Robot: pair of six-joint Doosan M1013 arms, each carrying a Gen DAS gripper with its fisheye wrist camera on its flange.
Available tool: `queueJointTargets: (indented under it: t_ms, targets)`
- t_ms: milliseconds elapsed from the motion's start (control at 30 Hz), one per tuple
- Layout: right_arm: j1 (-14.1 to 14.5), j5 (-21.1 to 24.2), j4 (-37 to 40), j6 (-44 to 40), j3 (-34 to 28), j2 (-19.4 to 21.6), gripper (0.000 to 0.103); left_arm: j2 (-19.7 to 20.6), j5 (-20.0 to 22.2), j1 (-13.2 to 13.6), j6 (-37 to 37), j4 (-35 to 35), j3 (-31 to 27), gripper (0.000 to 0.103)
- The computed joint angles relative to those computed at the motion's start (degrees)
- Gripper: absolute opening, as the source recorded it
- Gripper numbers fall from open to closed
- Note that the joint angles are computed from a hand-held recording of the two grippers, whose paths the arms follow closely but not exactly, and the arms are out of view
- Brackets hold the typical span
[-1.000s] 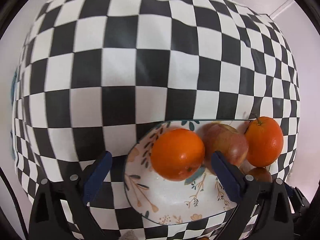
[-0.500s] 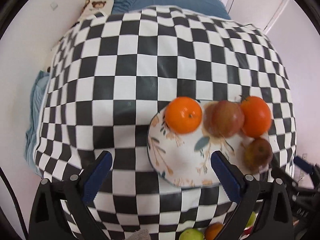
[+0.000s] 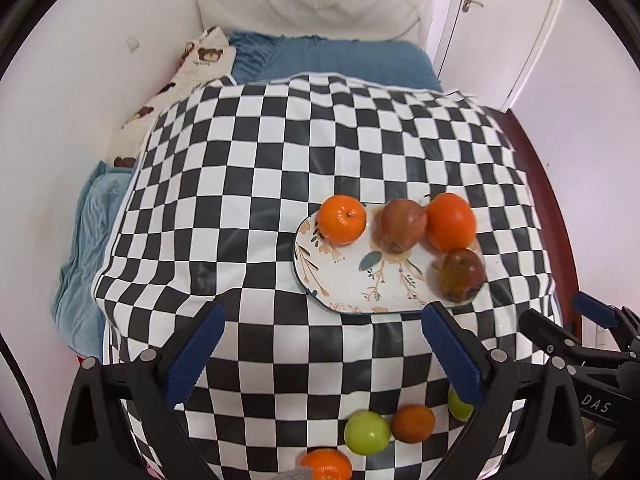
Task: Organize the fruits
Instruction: 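Move both tools back toward the remaining loose fruits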
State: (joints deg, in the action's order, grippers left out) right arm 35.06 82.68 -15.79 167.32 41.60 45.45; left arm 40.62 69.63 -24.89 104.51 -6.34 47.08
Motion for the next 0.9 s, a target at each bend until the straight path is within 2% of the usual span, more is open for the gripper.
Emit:
queueJointTargets:
  t_ms: [333,533,733,833,900]
  targets:
    - [3.1,2.6,-5.4,3.6,-1.8,-1.0,0.099,-5.2,-3.5,0.8,1.7,-2.8,6.4,0.101]
    - [4.4,1.7,-6.8,5.9,-1.4,-1.8,0.099,-7.3,-4.9,1.3,2.2,-3.5,9.3,0.101]
    - [4.8,-3.5,-3.3,9.9,4.0,-3.8,0.099,-6.9,-1.3,1.7,3.3,-3.0,10.9,0.102]
    - [4.5,-8.0,0.8,12.5,8.9,-5.3,0.099,-6.4,0.2,1.8,3.5,-1.1,12.3,0.102]
    - [4.3,-10.3,3.0,13.7,11.8,-6.0,0.099,-5.5,2.6,1.6,3.3,0.3,12.8,0.102]
